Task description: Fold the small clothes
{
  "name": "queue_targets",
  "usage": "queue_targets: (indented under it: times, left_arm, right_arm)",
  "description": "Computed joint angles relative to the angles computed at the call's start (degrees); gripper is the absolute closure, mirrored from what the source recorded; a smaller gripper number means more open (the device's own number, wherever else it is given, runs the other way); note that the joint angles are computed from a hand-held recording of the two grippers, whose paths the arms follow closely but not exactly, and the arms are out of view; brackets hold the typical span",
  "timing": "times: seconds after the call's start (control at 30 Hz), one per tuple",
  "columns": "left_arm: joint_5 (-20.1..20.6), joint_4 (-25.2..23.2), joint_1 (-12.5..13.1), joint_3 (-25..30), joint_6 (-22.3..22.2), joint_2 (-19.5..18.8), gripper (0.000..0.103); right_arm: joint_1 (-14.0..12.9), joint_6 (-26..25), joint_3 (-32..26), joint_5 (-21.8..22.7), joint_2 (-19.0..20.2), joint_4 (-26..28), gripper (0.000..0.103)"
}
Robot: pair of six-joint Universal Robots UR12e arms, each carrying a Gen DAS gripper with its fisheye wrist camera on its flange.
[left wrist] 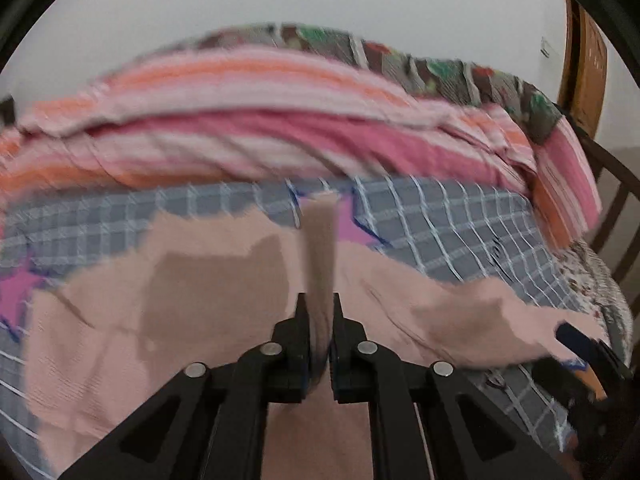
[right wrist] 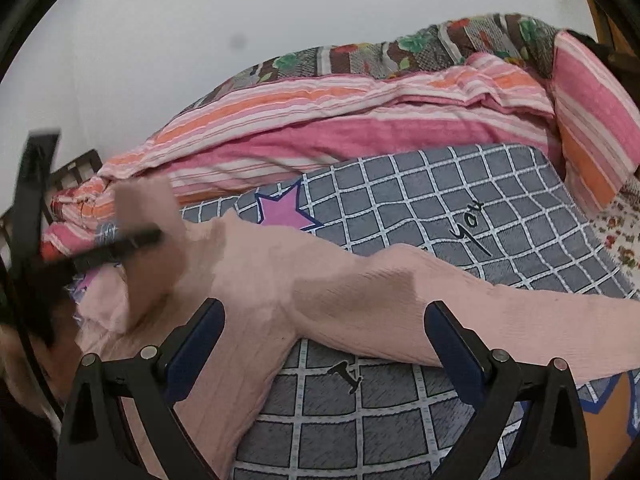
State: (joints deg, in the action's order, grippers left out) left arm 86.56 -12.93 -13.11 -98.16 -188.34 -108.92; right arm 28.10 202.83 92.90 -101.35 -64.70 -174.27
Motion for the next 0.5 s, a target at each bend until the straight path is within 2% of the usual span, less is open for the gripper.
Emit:
queue_targets:
  times: [0.03,0.07,0.13,0.17,0.2,0.27,0.33,0.4,0.47,0.5]
  left_arm:
    - [0.3,-1.1,-0.1,-0.1,-0.9,0.0,0.081]
    - [0.0,-1.3,0.1,-0.6,-1.8,0.3,0.071]
    - [-0.5,0.9,0.9,-2.5,-3.6,1.3,0.057]
    - [-0.4,2.4,1.5,-3.9,-4.5,2.1,0.039]
    - [0.0,4.5,2.3,-5.5,-5.1,3.0,0.025]
    - [3.1,6.3,3.4,-7.7,-5.0,4.6,0.025]
    - [7.0,6.8,4.3,-9.6,-5.0,5.9,0.025]
    - [10.1,6.8,5.5,-11.5,-6.8,7.1,0.025]
    - [10.3,6.2,7.1,-12.9,-8.6,7.8,0.025]
    - [9.7,5.7,8.0,-13.3,-9.0,8.1,0.025]
  right_arm:
    - [-0.2,0.3,0.3,0.4,-0.1,-0.4,0.005]
    - [-0.4,0.9,0.3,0.8,0.0,-0.4,0.005]
    - [-0.6,1.6,0.2,1.3,0.0,-0.3,0.005]
    - [-0.6,1.8,0.1,1.7,0.1,-0.5,0.005]
    - [-0.7,1.9,0.0,2.4,0.2,-0.7,0.005]
    - [-0.8,2.2,-0.4,4.2,0.5,-0.6,0.007]
    - [-0.7,2.2,-1.4,5.8,1.0,0.5,0.014]
    - [-0.6,1.9,-2.9,8.2,1.8,3.1,0.034]
    - [-0.4,1.9,-4.3,10.4,2.6,5.1,0.049]
    - [-0.3,1.8,-4.8,11.1,2.9,6.0,0.052]
